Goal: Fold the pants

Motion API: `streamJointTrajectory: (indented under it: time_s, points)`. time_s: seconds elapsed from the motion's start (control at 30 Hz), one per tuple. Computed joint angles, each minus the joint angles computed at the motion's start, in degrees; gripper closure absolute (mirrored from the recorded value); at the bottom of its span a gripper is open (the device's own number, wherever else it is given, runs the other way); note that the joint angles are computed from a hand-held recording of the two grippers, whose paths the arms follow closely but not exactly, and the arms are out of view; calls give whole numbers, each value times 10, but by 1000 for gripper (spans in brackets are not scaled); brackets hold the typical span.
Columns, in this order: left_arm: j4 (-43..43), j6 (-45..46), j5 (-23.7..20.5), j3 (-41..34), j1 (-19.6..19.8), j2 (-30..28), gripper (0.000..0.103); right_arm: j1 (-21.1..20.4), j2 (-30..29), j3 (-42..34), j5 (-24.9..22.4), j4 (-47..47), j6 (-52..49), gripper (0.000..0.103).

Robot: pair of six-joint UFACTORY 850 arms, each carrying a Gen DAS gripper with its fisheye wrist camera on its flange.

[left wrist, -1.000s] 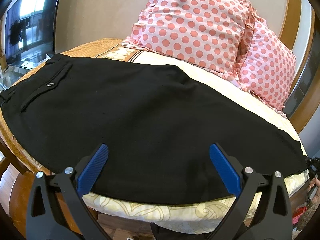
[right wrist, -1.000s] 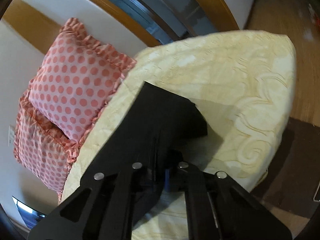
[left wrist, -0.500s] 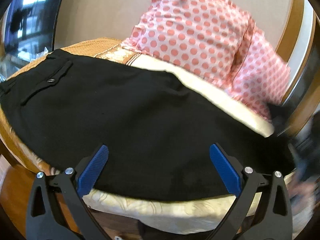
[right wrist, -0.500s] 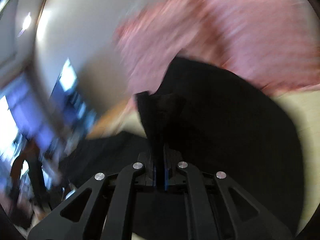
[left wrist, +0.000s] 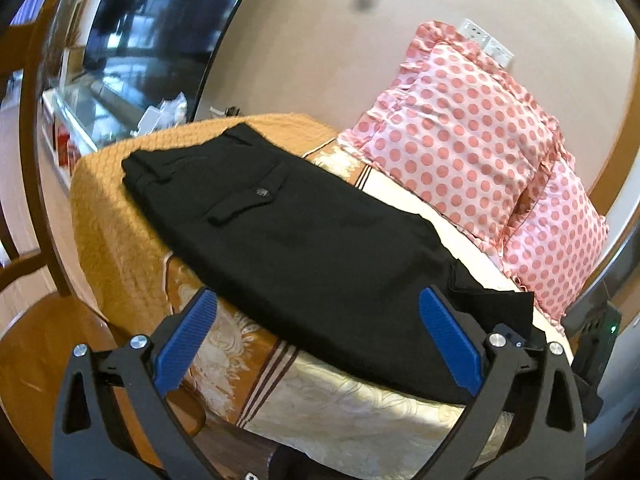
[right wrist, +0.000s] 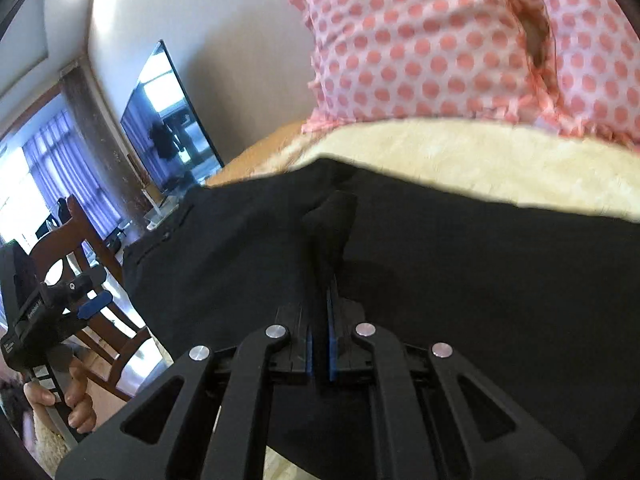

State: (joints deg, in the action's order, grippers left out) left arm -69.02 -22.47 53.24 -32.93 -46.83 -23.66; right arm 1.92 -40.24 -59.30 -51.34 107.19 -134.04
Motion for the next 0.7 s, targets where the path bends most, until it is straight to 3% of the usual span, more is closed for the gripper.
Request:
streamJointTrajectory:
  time_s: [0.1,0.17,0.2,0.23,0.33,0.43,0.57,0.63,0.7]
  points:
    - [11,-20,1,6,0,-1,2,11,14,26,7,33,-68,97]
    - [8,-18,0,6,-2,-1,2,21,11,23,34,-10,-57,94]
    - [11,-19,0,8,-2,0,2,23,8,21,49,-35,-39,88]
    - [15,-21,0,10,-2,1,2,21,1,13,44,-62,-21,73]
    - [27,-27,0,14,-1,3,2,10,0,18,8,-109,-14,48]
    - [52,-52,-9,20,9,8,2,-1,-1,15,-25,-135,11,37]
    - [80,-94,-21,28,25,11,2,8,12,34,7,-104,-48,36]
    - [89,-116,-23,32,29,12,2,-3,16,46,-40,-88,-57,36]
    - [104,-145,-21,40,36,13,2,0,18,44,-21,-60,-65,36]
